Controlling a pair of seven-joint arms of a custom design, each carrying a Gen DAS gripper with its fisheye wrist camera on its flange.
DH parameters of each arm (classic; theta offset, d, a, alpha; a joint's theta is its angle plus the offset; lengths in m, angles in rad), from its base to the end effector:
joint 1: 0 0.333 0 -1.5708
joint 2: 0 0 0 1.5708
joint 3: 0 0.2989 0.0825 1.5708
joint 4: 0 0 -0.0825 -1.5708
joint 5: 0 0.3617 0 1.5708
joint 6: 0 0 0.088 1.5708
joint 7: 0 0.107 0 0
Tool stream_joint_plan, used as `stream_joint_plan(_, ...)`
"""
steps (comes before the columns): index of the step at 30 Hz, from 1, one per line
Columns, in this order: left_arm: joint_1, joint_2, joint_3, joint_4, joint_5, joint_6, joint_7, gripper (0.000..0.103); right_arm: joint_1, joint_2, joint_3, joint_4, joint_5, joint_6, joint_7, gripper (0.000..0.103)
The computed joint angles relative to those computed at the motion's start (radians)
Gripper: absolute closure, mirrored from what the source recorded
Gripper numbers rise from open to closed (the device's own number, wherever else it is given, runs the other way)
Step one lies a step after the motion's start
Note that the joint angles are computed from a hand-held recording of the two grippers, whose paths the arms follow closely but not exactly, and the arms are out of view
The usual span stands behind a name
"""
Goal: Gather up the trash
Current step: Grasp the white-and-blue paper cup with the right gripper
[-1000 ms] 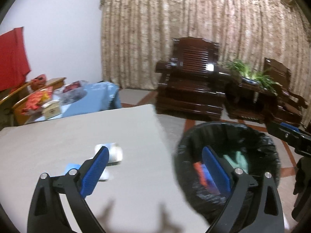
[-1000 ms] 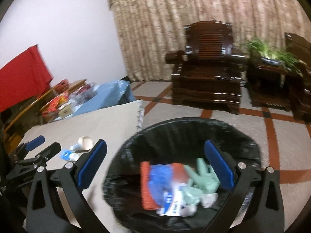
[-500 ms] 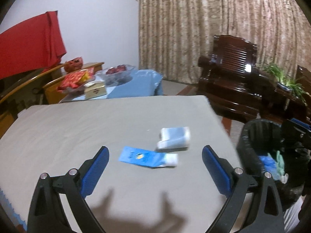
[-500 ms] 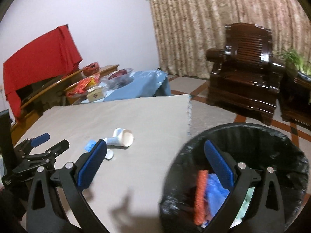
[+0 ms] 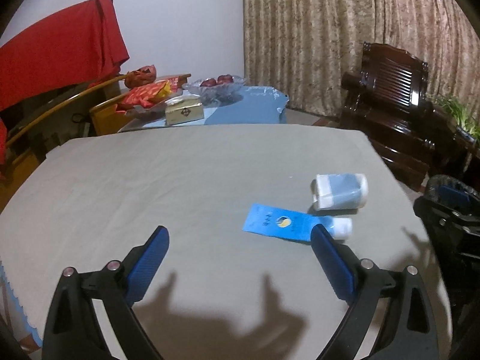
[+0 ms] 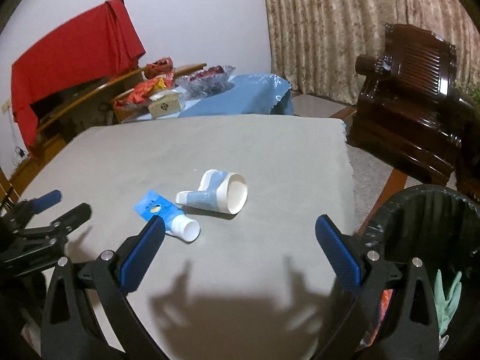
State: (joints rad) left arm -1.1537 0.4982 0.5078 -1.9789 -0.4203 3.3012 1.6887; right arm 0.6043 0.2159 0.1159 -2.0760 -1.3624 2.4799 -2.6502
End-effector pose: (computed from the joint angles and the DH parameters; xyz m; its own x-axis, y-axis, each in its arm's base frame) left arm 0.5110 -0.3788 0.3528 -0.4427 -0.8956 -0.0437 -0.5362 0.3035 -0.7877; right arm 0.4312 0.3808 0.3405 -0.2261 -0.9676 -0.1127 -0.5979 0.2292 -0.7681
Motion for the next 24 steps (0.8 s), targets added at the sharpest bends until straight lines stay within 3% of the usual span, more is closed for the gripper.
stream_joint_plan(8,0.134,0.051,-0.106,0.086,0.048,-0.03,-0.047,0.011,-0.014,0.133,-0.045,0.115,0.062,0.042,-0.115,0.006)
stream_joint_plan(24,0.258,0.144,-0.181,0.237,0.235,-0.113,-0.218,0.011,-0.013,0.285,-0.144,0.277,0.242,0.196,-0.379,0.006)
